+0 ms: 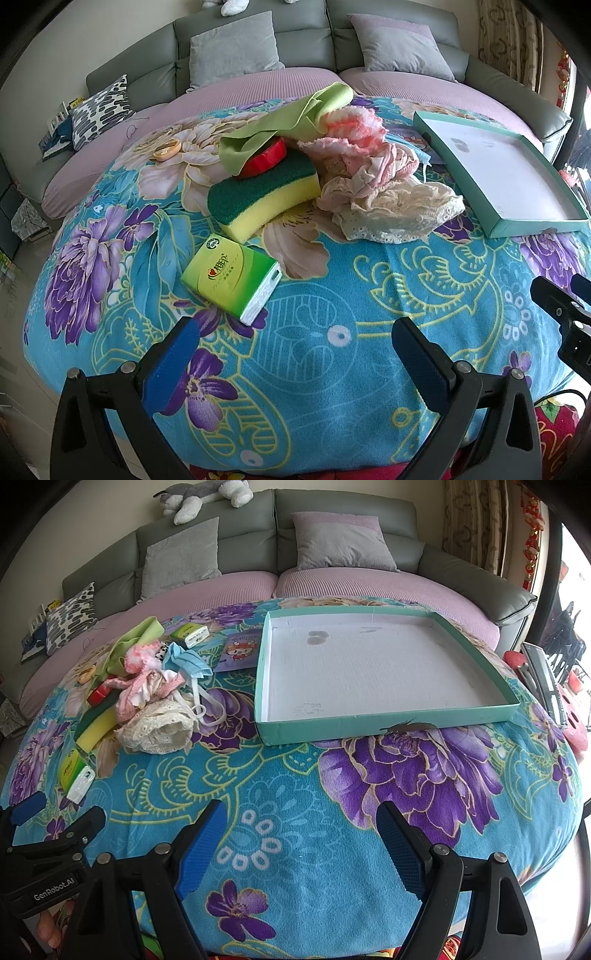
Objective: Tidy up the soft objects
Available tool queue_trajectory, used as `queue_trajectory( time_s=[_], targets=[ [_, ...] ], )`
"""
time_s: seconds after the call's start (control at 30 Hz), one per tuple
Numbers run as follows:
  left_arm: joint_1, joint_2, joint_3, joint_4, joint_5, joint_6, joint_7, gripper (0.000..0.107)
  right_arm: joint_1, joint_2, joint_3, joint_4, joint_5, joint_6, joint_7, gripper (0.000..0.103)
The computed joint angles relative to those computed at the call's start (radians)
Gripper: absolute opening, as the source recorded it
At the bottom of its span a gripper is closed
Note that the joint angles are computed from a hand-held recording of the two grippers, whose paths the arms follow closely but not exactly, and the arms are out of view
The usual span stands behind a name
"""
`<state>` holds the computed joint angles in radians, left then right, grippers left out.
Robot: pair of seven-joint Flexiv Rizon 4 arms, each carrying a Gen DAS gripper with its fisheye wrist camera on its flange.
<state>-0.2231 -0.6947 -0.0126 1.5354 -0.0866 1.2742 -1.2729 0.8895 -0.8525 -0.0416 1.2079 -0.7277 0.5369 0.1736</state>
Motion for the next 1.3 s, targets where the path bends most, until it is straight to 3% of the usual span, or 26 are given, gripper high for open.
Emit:
queue_trajectory(
  time_s=[0.1,0.2,0.3,0.53,0.63,0.97,1.17,1.3],
  targets=[
    [0.031,0.010,-0.038,0.022,-0.025,0.021,0.018,0.103,0.003,0.006,-0.004,0.014,-0.010,0.010,0.009,0.085],
    [0.152,0.023,-0.193,0.072,-0.143,0.051,0.119,0.103,0.012,0.020,-0.016,0.031,-0.045,0.025,0.022,0.085],
    [0.187,0.018,-0.232,0.076,-0.221,0.075,0.153,0.103,0.012,0.024,-0.027,0.036,-0.096,0.072,0.016,0.085],
    [0.186,-0.016,-0.214,0.022,-0.274,0.096,0.163,0.103,-0.023,-0.029,-0.041,-0.047,-0.101,0.212,-0.041,0.085],
    [0.131,-0.040,-0.128,-0.040,-0.240,0.036,0.121,0.103,-0.036,-0.071,-0.044,-0.115,-0.069,0.242,-0.100,0.085],
    [0.062,-0.116,-0.017,-0.183,-0.150,-0.065,-0.003,0.103,-0.065,-0.194,-0.075,-0.313,0.041,0.314,-0.237,0.085],
    [0.066,-0.137,-0.024,-0.200,-0.110,-0.071,-0.024,0.103,-0.077,-0.284,-0.081,-0.471,0.103,0.286,-0.340,0.085],
    [0.071,-0.153,-0.033,-0.216,-0.103,-0.082,-0.022,0.102,-0.083,-0.316,-0.080,-0.512,0.146,0.288,-0.368,0.079]
  ],
)
